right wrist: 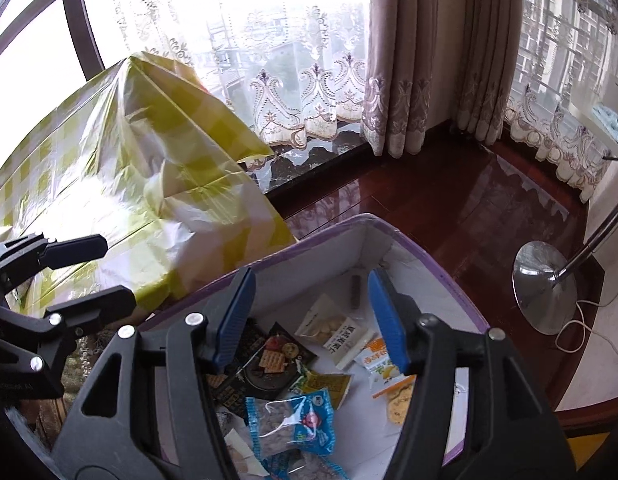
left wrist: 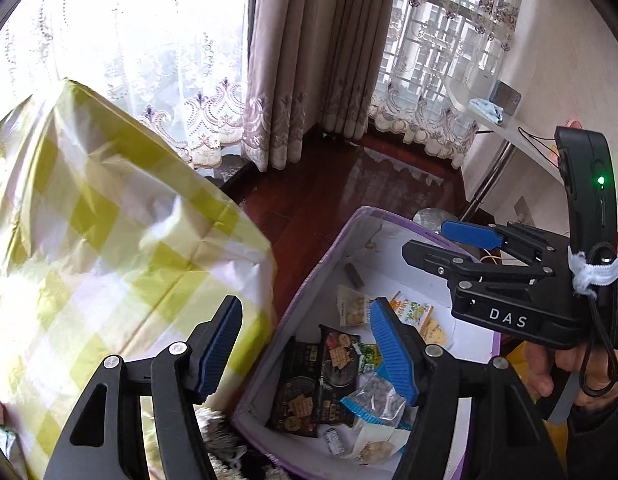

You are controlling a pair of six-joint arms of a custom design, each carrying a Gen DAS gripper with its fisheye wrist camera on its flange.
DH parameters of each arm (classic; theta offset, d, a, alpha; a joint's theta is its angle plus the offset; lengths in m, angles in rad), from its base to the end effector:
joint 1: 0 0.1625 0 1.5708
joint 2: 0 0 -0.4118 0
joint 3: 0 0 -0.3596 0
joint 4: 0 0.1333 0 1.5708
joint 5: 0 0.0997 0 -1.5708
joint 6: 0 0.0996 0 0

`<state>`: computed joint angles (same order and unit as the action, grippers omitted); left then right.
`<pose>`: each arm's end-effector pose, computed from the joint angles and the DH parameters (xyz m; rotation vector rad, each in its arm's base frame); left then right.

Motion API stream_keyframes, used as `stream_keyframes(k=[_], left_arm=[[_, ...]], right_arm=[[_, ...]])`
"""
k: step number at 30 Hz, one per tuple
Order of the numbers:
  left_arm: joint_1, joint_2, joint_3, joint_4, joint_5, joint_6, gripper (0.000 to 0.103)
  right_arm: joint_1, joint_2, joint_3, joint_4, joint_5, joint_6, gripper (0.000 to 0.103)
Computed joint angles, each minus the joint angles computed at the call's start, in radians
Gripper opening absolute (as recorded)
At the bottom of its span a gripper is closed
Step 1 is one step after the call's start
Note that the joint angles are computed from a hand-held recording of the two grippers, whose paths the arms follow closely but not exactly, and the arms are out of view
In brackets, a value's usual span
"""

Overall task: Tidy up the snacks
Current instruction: 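Return both tools to the remaining packets on the table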

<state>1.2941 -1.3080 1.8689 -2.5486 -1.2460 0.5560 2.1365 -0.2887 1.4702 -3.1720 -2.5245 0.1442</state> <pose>0.0111 -0.5654 0.3229 1.0141 2.5264 -0.5078 0.3901 -0.5173 -0.0650 0.2279 -2.2457 0.8509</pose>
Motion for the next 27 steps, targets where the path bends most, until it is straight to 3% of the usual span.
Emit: stream_keyframes(k=[8, 15, 27], left_arm=[[0.045, -0.059, -0.023, -0.017, -0.005, 0.026, 0.067], [0.103, -0.093, -0.070, -0.041, -0.004, 0.023, 0.067], [0.239, -0.101, -0.225, -0.098, 0.038, 0.006, 0.067]], right_arm=[[0.041, 0.084, -0.140, 0.124, 0.012, -0.037, 0.062], [0.072, 0.162, -0.271, 0.197, 0.099, -0.071, 0.062], [0.125, 0.375, -0.672, 0.412, 0.190, -0.138, 0.062]])
